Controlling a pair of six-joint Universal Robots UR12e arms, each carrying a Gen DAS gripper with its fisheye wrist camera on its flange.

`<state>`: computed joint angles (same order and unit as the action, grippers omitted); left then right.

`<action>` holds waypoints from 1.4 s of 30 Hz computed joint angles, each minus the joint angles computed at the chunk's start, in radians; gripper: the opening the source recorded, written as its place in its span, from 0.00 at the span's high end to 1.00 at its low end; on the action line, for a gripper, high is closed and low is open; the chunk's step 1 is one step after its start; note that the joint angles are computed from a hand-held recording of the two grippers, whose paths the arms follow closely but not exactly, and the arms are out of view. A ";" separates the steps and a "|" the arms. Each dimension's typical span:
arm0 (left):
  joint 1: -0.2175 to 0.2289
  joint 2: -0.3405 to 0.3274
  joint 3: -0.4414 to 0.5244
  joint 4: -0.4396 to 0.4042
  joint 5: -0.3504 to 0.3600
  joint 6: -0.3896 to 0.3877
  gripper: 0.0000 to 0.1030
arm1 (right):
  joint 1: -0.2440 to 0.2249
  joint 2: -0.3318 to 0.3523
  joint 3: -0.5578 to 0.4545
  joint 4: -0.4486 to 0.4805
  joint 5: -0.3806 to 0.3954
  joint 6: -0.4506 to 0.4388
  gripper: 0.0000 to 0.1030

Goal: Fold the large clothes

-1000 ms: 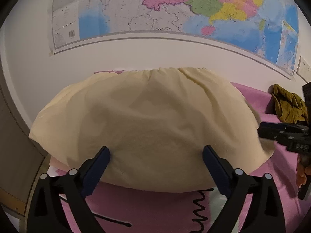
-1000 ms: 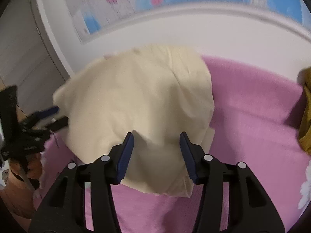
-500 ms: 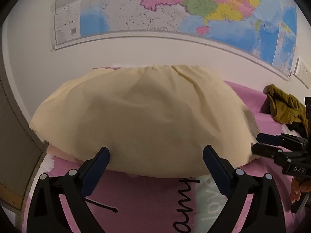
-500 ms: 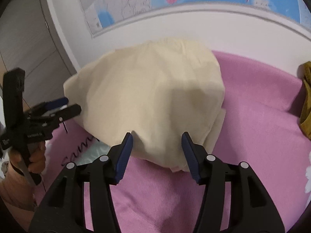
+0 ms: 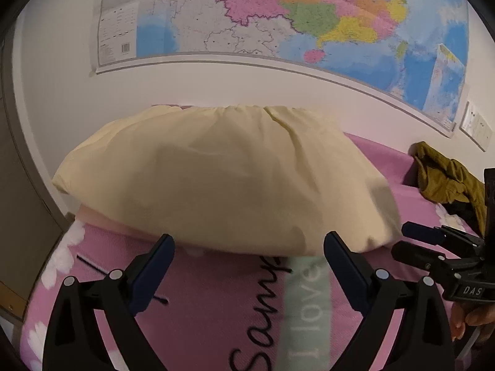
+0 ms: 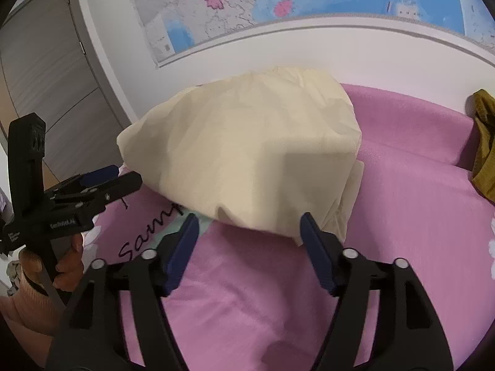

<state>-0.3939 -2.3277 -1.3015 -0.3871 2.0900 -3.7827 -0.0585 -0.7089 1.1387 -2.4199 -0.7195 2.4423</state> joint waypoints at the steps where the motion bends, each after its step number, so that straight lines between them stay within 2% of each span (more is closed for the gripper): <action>1: -0.005 0.001 0.000 -0.004 0.012 -0.003 0.08 | -0.002 -0.008 0.015 -0.014 0.005 -0.005 0.31; 3: -0.017 0.004 -0.006 0.002 0.031 -0.005 0.07 | -0.007 -0.020 0.040 -0.047 0.011 -0.006 0.24; 5: -0.026 0.008 -0.009 -0.005 0.041 -0.024 0.07 | -0.015 -0.031 0.065 -0.081 0.028 -0.004 0.06; 6: -0.028 0.010 -0.010 -0.013 0.041 -0.035 0.07 | -0.019 -0.032 0.069 -0.079 0.041 -0.009 0.05; 13: -0.051 0.023 -0.024 -0.029 0.076 -0.098 0.07 | -0.034 -0.059 0.120 -0.116 0.064 -0.020 0.05; 21: -0.073 0.032 -0.034 -0.039 0.121 -0.108 0.07 | -0.046 -0.088 0.203 -0.229 0.073 -0.003 0.05; 25: -0.082 0.035 -0.038 -0.042 0.137 -0.105 0.07 | -0.048 -0.099 0.226 -0.221 0.068 -0.031 0.05; 34: -0.099 0.038 -0.043 -0.035 0.163 -0.098 0.07 | -0.058 -0.113 0.263 -0.269 0.078 -0.011 0.05; 42: -0.108 0.036 -0.040 -0.040 0.166 -0.093 0.07 | -0.064 -0.122 0.280 -0.276 0.083 -0.005 0.05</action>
<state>-0.5015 -2.2913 -1.3415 -0.4267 2.2559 -3.8752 -0.1222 -0.8306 1.4183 -2.6964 -0.6368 2.4368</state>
